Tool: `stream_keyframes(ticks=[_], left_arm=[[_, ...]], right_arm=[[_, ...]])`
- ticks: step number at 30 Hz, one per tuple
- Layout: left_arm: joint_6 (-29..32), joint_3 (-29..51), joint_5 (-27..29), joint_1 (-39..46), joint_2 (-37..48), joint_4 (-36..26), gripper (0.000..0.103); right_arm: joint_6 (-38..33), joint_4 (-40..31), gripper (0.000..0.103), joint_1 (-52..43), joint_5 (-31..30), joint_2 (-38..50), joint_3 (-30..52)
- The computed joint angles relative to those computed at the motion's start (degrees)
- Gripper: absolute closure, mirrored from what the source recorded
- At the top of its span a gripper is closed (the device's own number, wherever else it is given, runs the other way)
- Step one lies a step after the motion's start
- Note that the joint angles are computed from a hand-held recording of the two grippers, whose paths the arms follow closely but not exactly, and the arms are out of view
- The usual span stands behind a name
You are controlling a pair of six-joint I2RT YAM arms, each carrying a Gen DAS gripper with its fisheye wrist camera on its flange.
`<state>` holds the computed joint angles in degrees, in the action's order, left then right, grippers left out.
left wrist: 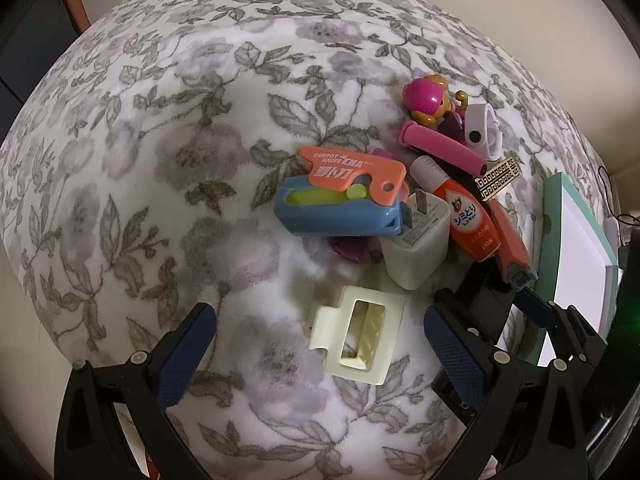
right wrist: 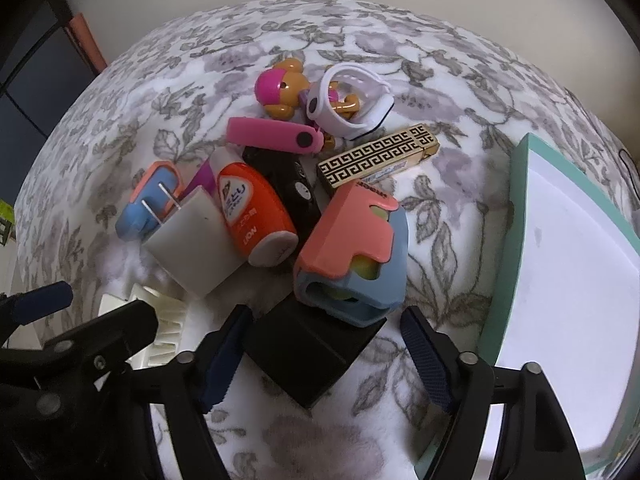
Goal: Organize rigid objects
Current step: 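Grasp the cream hair clip with left tool while right tool grasps black charger, then carry clip and charger into the white tray and open both tools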
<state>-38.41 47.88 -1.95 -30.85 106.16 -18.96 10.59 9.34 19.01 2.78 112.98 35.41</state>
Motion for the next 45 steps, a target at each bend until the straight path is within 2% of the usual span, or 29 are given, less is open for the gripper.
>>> stream_keyframes(ticks=[1, 14, 16, 21, 25, 31, 32, 35, 40, 45], left_arm=[[0.0, 0.2, 0.0, 0.1, 0.2, -0.1, 0.0], [-0.7, -0.3, -0.5, -2.2, 0.0, -0.4, 0.002], [-0.6, 0.3, -0.6, -3.0, 0.9, -0.5, 0.013], [-0.5, 2.1, -0.2, -4.5, 4.2, -0.9, 0.027], [-0.4, 2.3, 1.0, -5.4, 5.5, 0.6, 0.054], [-1.5, -0.6, 0.7, -7.3, 3.7, 4.8, 0.055], [-1.8, -0.8, 0.1, -7.8, 3.2, 5.0, 0.055], [-2.5, -1.1, -1.3, -8.7, 1.6, 5.0, 0.055], [-2.6, -0.1, -4.2, -9.3, -2.1, 2.7, 0.055], [-0.8, 5.6, -4.3, -9.8, -0.5, -1.4, 0.055]], right_arm=[[-0.1, -0.1, 0.037, -0.1, -0.6, -0.3, -0.1], [1.0, -2.8, 0.037, 1.2, 0.0, -3.5, -4.1], [1.1, -3.4, 0.037, 1.3, 0.2, -4.0, -4.8], [1.8, -3.9, 0.037, 1.3, 0.4, -5.2, -7.0], [1.8, -3.7, 0.037, 1.1, -0.2, -6.4, -8.8], [2.7, -3.1, 0.037, 1.5, -0.7, -10.9, -13.2], [2.5, -7.0, 0.037, 1.1, -1.0, -15.2, -13.6], [1.4, -9.4, 0.037, -0.3, -2.2, -20.0, -15.0], [-0.3, -14.6, 0.037, -3.9, -3.5, -29.6, -16.2], [-2.6, -18.3, 0.037, -12.2, -4.7, -36.7, -16.3]])
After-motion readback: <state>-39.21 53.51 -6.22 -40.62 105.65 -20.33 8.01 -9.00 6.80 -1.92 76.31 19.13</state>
